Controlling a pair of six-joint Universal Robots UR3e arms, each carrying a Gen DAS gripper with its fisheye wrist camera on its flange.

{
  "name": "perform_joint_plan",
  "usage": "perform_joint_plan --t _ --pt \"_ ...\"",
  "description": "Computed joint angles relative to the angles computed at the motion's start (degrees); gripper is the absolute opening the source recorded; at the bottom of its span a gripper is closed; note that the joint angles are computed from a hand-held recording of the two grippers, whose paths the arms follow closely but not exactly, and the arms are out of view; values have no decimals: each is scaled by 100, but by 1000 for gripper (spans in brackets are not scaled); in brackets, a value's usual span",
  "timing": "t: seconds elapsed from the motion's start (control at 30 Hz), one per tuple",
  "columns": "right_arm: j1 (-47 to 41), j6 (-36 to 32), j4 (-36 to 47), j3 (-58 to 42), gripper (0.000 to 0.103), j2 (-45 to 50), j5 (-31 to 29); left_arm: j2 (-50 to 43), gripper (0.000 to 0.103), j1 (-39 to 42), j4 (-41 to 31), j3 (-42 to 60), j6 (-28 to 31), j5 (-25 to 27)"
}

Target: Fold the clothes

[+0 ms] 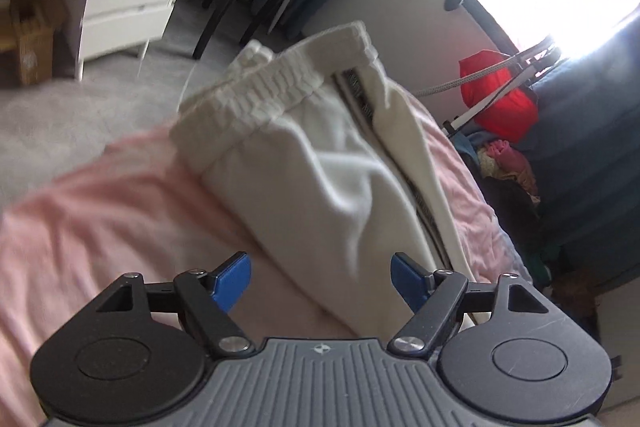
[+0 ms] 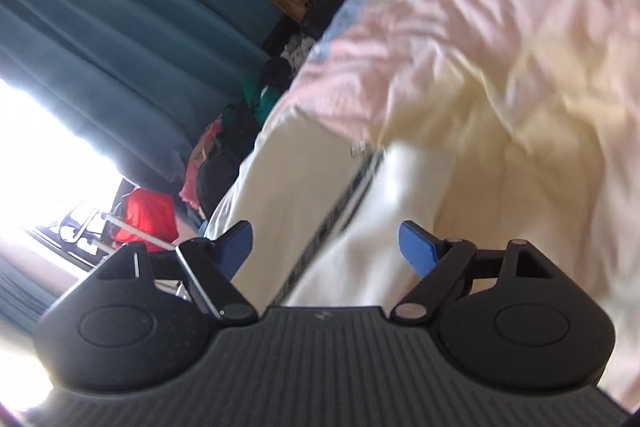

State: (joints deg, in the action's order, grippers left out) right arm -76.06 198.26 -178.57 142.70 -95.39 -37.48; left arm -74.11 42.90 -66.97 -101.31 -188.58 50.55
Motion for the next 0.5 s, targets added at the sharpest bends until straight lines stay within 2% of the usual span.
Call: perform_joint_plan --t 0.1,0.23,0.33,0.37,0.4,0.43,0.5 --pt "173 25 -225 377 83 37 -99 13 77 66 572 -718 -332 -220" --pt "862 748 -1890 278 84 1382 -391 -722 77 -461 2241 -826 -1260 136" --pt "1408 1419 -3632 -337 83 2786 -779 -1455 60 -884 3260 -435 -1975 551" --pt "1532 1711 -3939 -651 83 3158 -864 -1684 60 -954 3390 -257 -2246 622" --pt "1645 2005 -4179 -987 83 3498 -946 -1918 60 -1013 3484 -60 -2558 679" --pt "1749 2122 -4083 -1265 83 3605 -1078 -2105 59 -1073 3526 122 -2821 769" --pt "1935 2287 -3796 -1798 75 3765 -1341 -2302 50 -1218 3439 423 -3182 1053"
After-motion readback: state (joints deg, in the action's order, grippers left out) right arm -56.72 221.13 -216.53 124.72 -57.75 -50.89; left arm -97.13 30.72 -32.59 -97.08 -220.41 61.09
